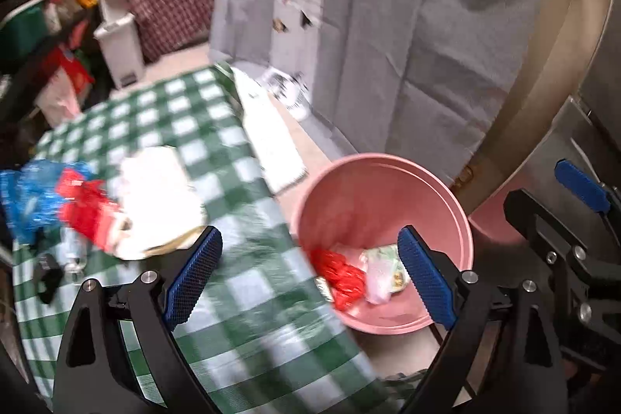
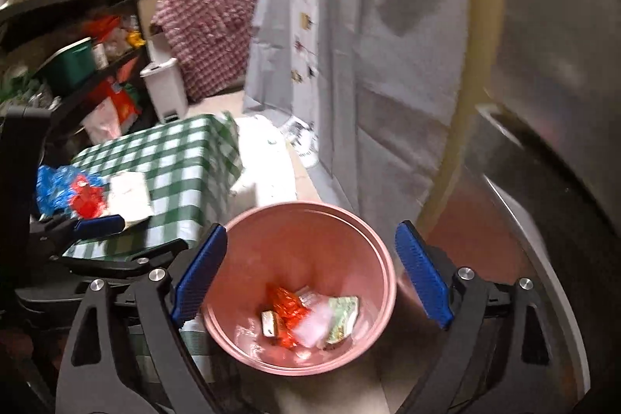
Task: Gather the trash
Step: 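Open both tools to drop the mesh net and panda bag into the bin, then move both tools back over the table toward the remaining trash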
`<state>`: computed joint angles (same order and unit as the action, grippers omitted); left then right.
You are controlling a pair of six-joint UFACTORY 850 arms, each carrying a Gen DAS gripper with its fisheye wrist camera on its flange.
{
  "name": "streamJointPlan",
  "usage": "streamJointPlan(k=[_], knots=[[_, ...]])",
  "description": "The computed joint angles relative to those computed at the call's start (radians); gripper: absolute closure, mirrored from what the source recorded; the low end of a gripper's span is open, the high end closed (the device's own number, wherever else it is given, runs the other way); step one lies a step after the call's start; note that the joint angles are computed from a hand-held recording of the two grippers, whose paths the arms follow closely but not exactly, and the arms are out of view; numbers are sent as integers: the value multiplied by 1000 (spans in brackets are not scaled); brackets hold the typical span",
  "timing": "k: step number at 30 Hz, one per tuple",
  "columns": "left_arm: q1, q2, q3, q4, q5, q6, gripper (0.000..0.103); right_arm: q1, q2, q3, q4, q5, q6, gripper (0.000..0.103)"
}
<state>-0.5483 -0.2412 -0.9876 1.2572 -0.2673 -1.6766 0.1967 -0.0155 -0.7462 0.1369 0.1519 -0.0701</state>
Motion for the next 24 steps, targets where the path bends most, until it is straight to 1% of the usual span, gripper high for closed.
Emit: streamJointPlan(k=[2, 5, 8, 10, 12, 14, 15, 18, 22, 24], knots=[[5, 60, 55, 105, -28, -103, 14, 35, 31, 16, 42, 30, -57, 11], [18, 146, 129, 171, -68, -164, 14, 77, 67, 31, -33, 65, 5, 10], [42, 240, 206, 188, -114, -178, 14, 134, 99, 42, -85, 88, 54, 9], [61, 302, 255, 191, -143, -181, 14, 170, 109, 40, -133, 89, 113, 9], [80, 360, 299, 180, -169, -167, 12, 205, 115, 34, -214, 87, 214, 9], [100, 425, 351, 179, -201, -161, 12, 232, 113, 29, -235, 95, 253, 9], [112, 463, 380, 177, -216, -153, 12, 250, 114, 26, -234, 98, 262, 9], [135, 532, 432, 160, -240, -126, 12, 303, 104, 15, -174, 107, 234, 9], [181, 630, 504, 164, -249, -130, 9, 365, 87, 4, -76, 99, 193, 9], [209, 668, 535, 179, -238, -145, 9, 393, 78, 1, -20, 103, 160, 9]])
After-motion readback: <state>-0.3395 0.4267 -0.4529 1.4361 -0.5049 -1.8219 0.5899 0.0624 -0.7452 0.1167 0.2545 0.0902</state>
